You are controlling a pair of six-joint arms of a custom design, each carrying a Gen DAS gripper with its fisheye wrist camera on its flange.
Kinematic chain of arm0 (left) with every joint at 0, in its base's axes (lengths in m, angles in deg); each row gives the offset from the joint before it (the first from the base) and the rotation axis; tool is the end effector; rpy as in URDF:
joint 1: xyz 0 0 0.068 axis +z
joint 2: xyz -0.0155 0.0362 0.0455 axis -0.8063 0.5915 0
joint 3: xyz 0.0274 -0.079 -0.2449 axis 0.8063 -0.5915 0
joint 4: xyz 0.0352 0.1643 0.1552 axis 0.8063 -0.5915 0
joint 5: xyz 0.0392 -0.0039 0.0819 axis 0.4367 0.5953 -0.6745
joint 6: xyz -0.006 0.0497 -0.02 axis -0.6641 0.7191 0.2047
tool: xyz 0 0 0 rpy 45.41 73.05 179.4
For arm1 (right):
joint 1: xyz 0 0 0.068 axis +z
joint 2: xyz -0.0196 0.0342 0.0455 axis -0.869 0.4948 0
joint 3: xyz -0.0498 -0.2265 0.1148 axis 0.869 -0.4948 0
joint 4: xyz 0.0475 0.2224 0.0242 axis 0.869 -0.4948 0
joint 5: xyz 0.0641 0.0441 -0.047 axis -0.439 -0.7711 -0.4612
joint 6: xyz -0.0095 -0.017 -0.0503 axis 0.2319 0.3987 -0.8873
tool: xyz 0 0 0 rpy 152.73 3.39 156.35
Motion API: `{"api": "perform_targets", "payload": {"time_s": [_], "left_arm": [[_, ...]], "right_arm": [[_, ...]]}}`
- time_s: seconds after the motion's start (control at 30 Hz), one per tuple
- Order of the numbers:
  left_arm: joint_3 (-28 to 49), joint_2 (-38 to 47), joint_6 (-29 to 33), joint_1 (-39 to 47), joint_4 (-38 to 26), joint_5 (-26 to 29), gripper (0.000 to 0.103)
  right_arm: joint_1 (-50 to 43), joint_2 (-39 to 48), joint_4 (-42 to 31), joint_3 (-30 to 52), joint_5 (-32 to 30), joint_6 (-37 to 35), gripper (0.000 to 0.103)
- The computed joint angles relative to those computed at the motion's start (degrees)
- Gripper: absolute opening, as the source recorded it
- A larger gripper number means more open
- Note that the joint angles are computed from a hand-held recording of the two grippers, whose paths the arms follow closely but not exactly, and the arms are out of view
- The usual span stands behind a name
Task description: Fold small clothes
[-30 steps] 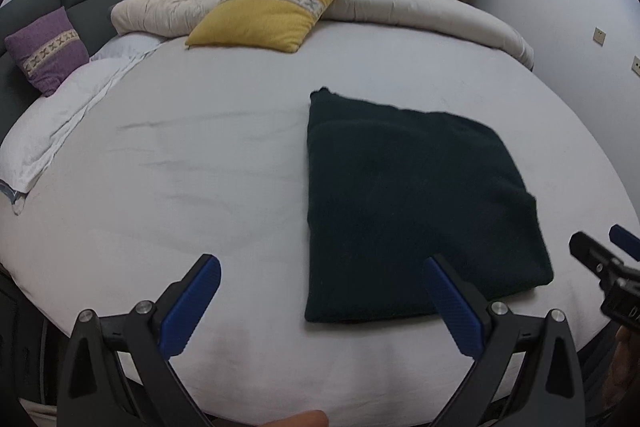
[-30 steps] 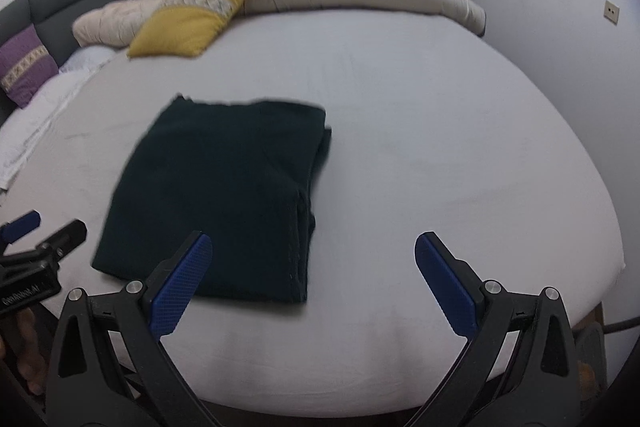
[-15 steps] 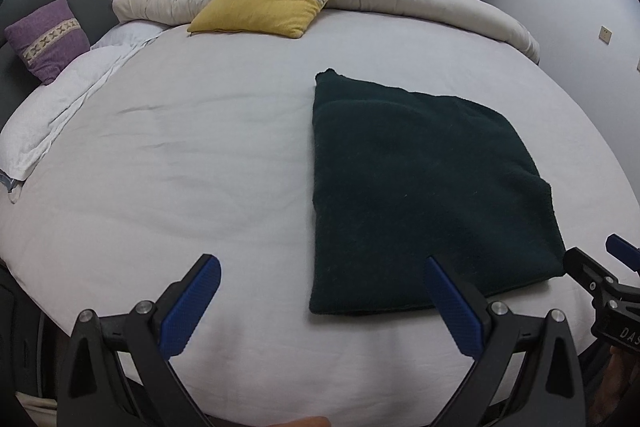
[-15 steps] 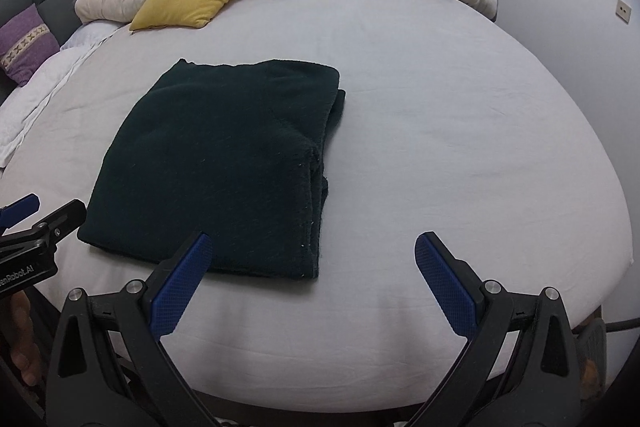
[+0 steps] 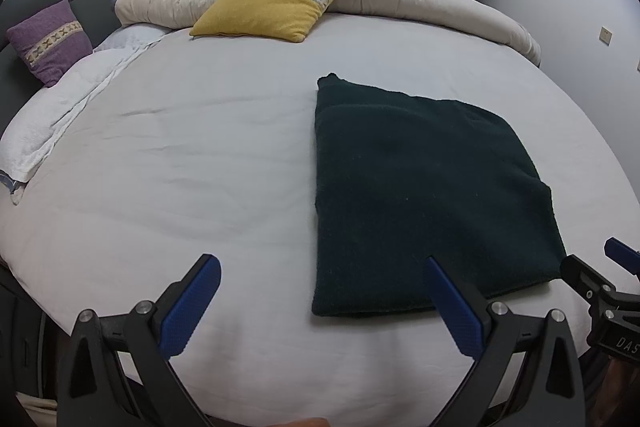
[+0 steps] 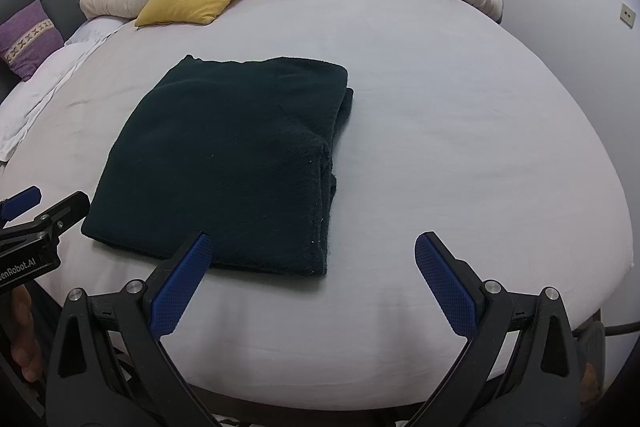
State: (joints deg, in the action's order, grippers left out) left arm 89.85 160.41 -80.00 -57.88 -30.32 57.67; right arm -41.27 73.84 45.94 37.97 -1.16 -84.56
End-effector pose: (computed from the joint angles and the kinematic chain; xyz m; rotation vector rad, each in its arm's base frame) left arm 0.2448 -0.0078 0.1805 -0.4809 2.4085 0.1619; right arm 0.3072 0.1069 0.1638 -0.4506 2.4513 0.1494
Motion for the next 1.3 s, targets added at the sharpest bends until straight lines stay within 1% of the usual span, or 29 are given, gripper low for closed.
{"api": "perform_targets", "payload": {"time_s": [0.47, 1.3], "left_arm": [[0.4, -0.3, 0.0, 0.2, -0.8, -0.1, 0.103], [0.2, -0.2, -0.2, 0.0, -0.6, -0.1, 0.103]], "right_arm": [[0.6, 0.0, 0.2, -0.3, 0.2, 0.4, 0.103], [0.8, -0.4, 0.0, -0.7, 0.3, 0.6, 0.103]]}}
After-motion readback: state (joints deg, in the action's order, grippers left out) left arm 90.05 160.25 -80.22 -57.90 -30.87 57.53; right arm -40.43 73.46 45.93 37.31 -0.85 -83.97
